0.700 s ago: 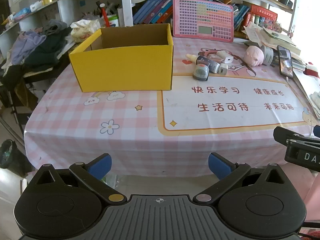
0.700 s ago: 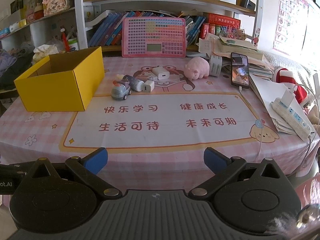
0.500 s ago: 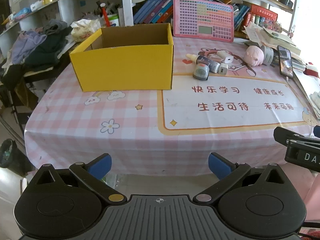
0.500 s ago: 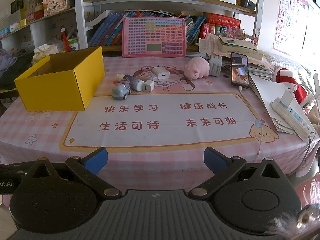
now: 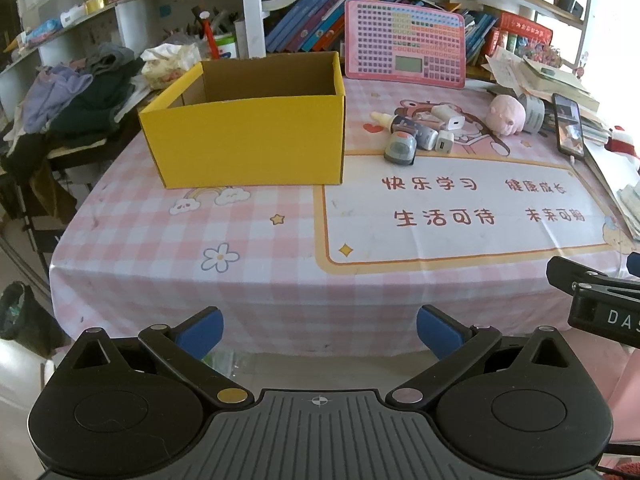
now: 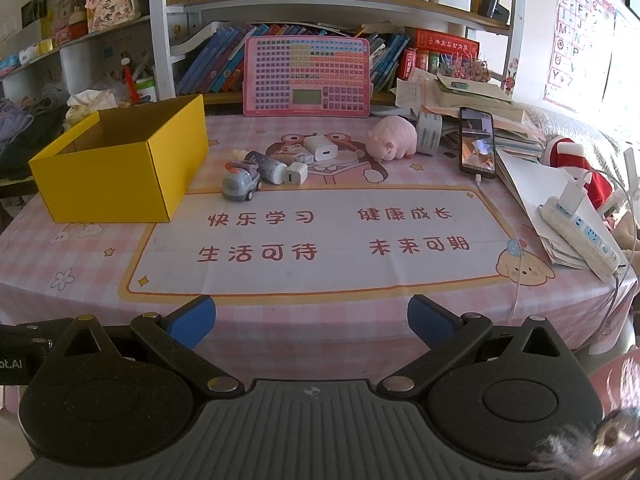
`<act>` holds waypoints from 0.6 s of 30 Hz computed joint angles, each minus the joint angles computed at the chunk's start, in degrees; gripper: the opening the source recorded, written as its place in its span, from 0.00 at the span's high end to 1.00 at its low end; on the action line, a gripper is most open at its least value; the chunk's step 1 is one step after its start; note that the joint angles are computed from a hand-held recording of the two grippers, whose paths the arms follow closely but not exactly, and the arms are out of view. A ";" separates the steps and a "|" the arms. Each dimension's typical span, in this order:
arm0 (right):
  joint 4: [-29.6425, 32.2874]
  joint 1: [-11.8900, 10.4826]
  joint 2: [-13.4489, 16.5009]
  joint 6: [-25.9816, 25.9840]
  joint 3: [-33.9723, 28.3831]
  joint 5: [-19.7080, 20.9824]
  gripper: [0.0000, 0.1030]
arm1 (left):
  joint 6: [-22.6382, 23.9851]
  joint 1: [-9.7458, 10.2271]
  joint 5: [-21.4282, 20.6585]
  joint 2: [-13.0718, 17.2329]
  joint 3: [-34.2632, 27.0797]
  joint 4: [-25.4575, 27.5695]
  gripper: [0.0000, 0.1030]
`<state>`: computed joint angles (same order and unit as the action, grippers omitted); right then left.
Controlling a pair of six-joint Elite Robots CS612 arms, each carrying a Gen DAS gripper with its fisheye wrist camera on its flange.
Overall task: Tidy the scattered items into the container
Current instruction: 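Move both tools toward the scattered items beside the yellow box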
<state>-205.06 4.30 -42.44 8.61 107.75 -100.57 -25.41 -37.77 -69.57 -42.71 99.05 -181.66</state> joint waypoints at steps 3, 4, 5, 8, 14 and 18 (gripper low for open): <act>-0.11 0.03 -0.01 0.03 0.08 0.03 0.00 | 0.05 0.00 0.09 0.01 0.05 -0.29 0.00; -0.11 0.05 -0.06 0.02 0.14 0.06 0.00 | 0.14 0.03 0.04 0.00 0.10 -0.47 0.00; 0.02 0.11 -0.18 -0.02 0.21 0.03 0.00 | 0.24 0.07 -0.07 0.01 0.12 -0.65 0.00; -0.04 0.27 -0.31 -0.32 0.22 0.06 0.00 | 0.52 0.17 -0.33 0.00 0.23 -0.99 0.00; 0.21 0.49 -0.41 -1.28 -0.12 0.75 0.00 | 1.59 0.41 -1.57 0.20 0.12 -2.02 0.00; 0.26 -0.03 -0.44 -0.68 -0.22 3.13 0.00 | 2.22 0.38 -1.25 0.35 -0.04 -2.75 0.00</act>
<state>-204.80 4.27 -42.89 7.93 107.53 -97.44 -23.19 -37.39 -70.82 -42.35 99.01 -184.42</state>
